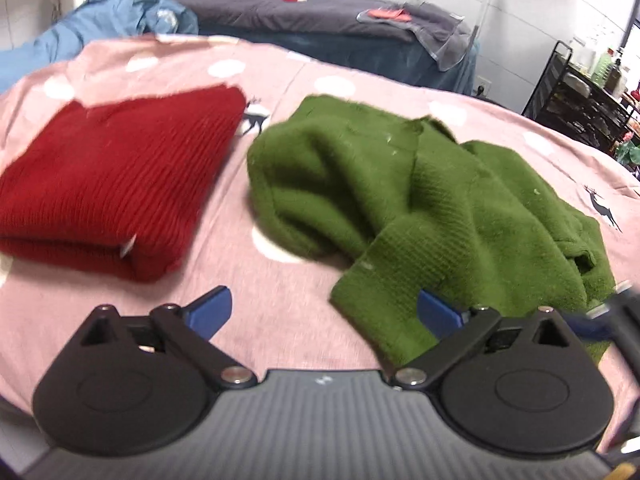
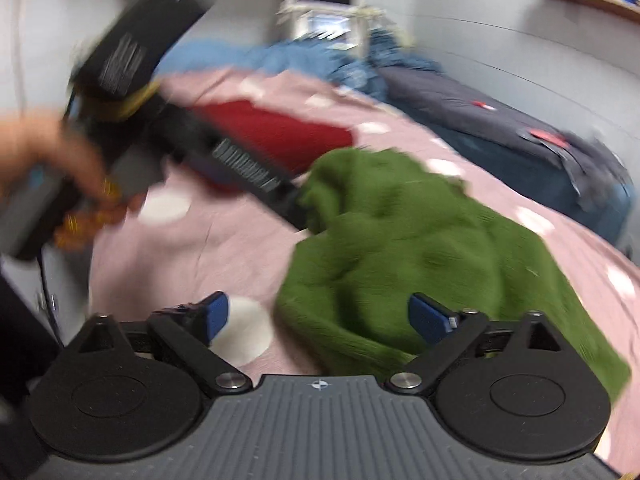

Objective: Fold small clothes

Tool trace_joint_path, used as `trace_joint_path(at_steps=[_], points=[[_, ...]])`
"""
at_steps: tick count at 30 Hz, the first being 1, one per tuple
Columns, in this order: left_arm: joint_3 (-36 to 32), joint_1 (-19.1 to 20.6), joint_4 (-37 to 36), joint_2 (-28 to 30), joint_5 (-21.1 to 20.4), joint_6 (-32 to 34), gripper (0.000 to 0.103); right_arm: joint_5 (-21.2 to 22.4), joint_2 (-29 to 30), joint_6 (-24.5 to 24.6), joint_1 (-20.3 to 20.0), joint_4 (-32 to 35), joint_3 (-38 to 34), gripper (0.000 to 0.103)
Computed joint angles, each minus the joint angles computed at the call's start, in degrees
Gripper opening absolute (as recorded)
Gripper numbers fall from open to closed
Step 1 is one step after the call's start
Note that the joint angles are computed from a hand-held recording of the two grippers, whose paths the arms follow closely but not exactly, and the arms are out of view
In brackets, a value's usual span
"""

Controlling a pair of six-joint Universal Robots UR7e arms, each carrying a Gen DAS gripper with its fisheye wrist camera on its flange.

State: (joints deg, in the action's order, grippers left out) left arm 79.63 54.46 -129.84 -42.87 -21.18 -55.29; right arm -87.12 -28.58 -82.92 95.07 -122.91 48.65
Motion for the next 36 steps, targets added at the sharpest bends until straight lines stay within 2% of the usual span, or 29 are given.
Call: trace_joint_path(at_steps=[1,2,3,6,7,8,10,12,14,15,17,19,21,24,27,29,30,31,32,33,35,36], points=[[0.11,0.13,0.11,0.11,-0.06,-0.31,0.101,-2.10,0.61,-1.99,0.43,-1.20,0.52,0.103],[-0.23,0.23,0.57,0.34,-0.03,-0.58,0.101,-4.37,1.46,-2.47,0.85,-1.99,0.35,0.073],[-0.29,0.24,0.64,0.34,-0.06,-0.53,0.101,-7.05,2.74,-1.77,1.23,-2.70,-0.39,0.053],[-0.62,0.26,-0.37,0.86,-0.39,0.84,0.101,-11.57,4.68,1.35,1.36,-7.42,-0.46,0.051],[-0.54,0.23,-0.89,0.91,-0.44,1.41,0.101,-11.22,4.41,2.79,1.19,-6.57,-0.64,0.040],[-0.66,0.24,-1.16,1.04,-0.41,1.88,0.102,-10.11,3.27,4.38,0.86,-5.69,0.10,0.014],[-1.28,0.35,-0.46,1.33,-0.50,1.69,0.102,-7.99,1.52,8.20,0.39,-0.41,-0.64,0.014],[-1.29,0.38,-1.54,1.30,-0.93,1.81,0.102,-4.89,0.43,14.14,-0.64,9.58,-4.61,0.013],[-0.60,0.40,-5.41,1.12,-1.99,3.37,0.102,-1.42,0.12,18.13,-2.06,18.34,-9.82,0.012],[-0.39,0.40,-6.92,1.03,-2.57,4.01,0.102,-0.97,-0.37,19.20,-2.53,20.63,-11.06,0.012],[-0.27,0.42,-8.37,1.01,-3.17,4.85,0.102,-1.11,-1.74,20.63,-3.89,25.38,-13.95,0.012],[-0.66,0.37,-7.95,1.19,-3.32,4.58,0.102,-2.58,-3.24,20.56,-5.11,27.22,-15.47,0.011],[-1.19,0.29,-8.38,1.76,-3.45,5.27,0.102,-5.52,-5.90,21.80,-6.34,24.27,-12.20,0.011],[-2.52,0.31,-8.28,2.99,-4.29,6.74,0.102,-11.46,-7.20,26.77,-7.67,17.78,-10.99,0.010],[-4.96,0.48,-3.31,4.29,-5.16,5.45,0.102,-12.93,-8.53,30.79,-8.35,12.34,-8.55,0.012],[-6.16,0.41,-0.65,4.97,-5.06,5.25,0.102,-12.47,-8.32,32.26,-8.02,13.14,-8.39,0.015],[-6.31,0.20,-0.25,5.16,-4.60,5.55,0.102,-12.03,-9.06,31.37,-7.69,12.34,-6.69,0.030],[-6.12,-0.04,-0.97,5.23,-4.07,6.44,0.102,-11.62,-9.91,30.26,-7.24,10.23,-4.41,0.040],[-5.62,-0.29,-2.50,5.13,-3.63,7.89,0.102,-11.81,-10.04,29.68,-6.79,9.16,-3.88,0.063],[-5.14,-0.45,-3.37,4.92,-3.24,8.70,0.102,-12.33,-10.21,29.30,-6.27,8.48,-3.29,0.080],[-4.38,-0.62,-2.34,4.20,-1.44,7.42,0.102,-11.37,-11.07,27.88,-5.85,6.06,-1.95,0.087],[-4.14,-0.57,-0.24,3.65,-0.29,5.22,0.102,-10.66,-10.99,27.66,-5.84,6.16,-2.36,0.094]])
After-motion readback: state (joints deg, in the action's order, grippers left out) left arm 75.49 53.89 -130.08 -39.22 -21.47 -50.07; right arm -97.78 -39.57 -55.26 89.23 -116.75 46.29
